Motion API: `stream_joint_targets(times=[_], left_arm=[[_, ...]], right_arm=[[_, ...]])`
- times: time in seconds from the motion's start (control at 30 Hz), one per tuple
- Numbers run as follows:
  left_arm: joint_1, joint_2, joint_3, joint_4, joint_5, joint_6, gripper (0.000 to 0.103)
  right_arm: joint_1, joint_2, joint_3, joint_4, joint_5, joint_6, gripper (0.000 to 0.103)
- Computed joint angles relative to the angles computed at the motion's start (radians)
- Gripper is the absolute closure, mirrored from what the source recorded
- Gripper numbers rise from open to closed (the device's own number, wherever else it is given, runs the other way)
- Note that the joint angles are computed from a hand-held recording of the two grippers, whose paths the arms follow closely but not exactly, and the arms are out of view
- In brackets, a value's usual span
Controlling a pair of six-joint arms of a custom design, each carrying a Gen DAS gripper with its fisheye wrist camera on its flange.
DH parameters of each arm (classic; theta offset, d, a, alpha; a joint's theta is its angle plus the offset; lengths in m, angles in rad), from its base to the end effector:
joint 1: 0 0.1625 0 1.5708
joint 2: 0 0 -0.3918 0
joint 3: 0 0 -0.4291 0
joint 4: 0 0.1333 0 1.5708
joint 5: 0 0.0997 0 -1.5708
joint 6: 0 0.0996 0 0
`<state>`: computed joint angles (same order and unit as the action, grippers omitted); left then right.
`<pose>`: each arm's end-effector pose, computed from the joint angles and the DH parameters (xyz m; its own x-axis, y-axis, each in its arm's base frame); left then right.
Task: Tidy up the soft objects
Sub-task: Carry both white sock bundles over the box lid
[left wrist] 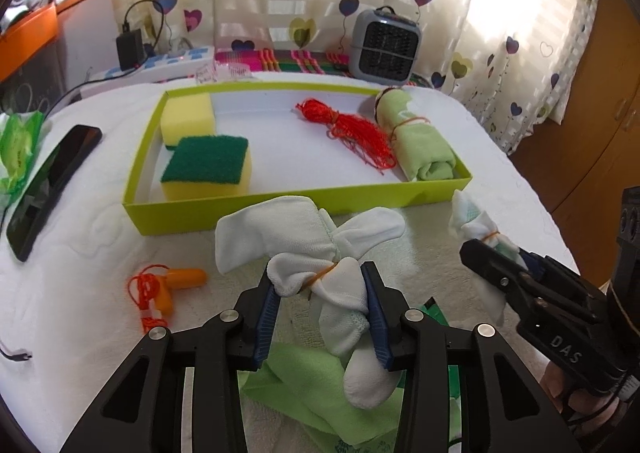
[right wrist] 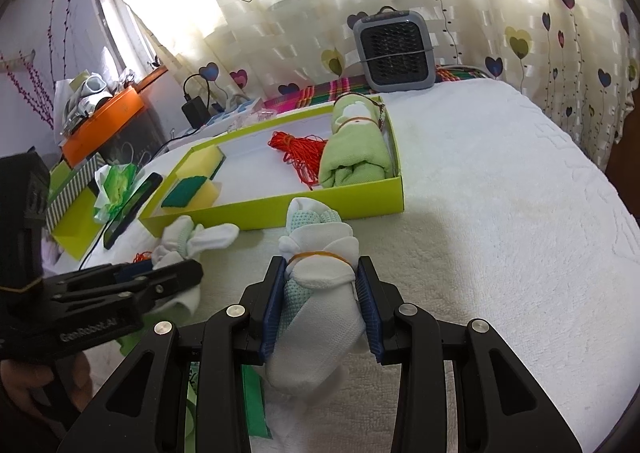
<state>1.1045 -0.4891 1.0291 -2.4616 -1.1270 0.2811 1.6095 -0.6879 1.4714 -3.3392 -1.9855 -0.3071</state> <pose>-0.2197 -0.8281 0.0758 -0.7217 0.4962 -0.4827 0.6478 0.7298 -0.2183 0.1216 -0.7336 0.1411 -0.8777 0.1190 0.4642 -0.3008 0.6174 -0.7269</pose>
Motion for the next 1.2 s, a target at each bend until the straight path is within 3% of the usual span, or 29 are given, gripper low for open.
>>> stream_joint_targets(times=[0.73, 1.2], left_arm=[[-0.019, -0.073, 0.088, -0.104, -0.004, 0.059, 0.065], [-0.01, -0.032, -0.012, -0.1, -0.037, 0.091, 0.065]], right_arm=[[0.045, -0.004, 0.004, -0.061, -0.043, -0.089, 0.066], [0.067, 0.025, -0.071, -0.061, -0.063, -0.155, 0.066]])
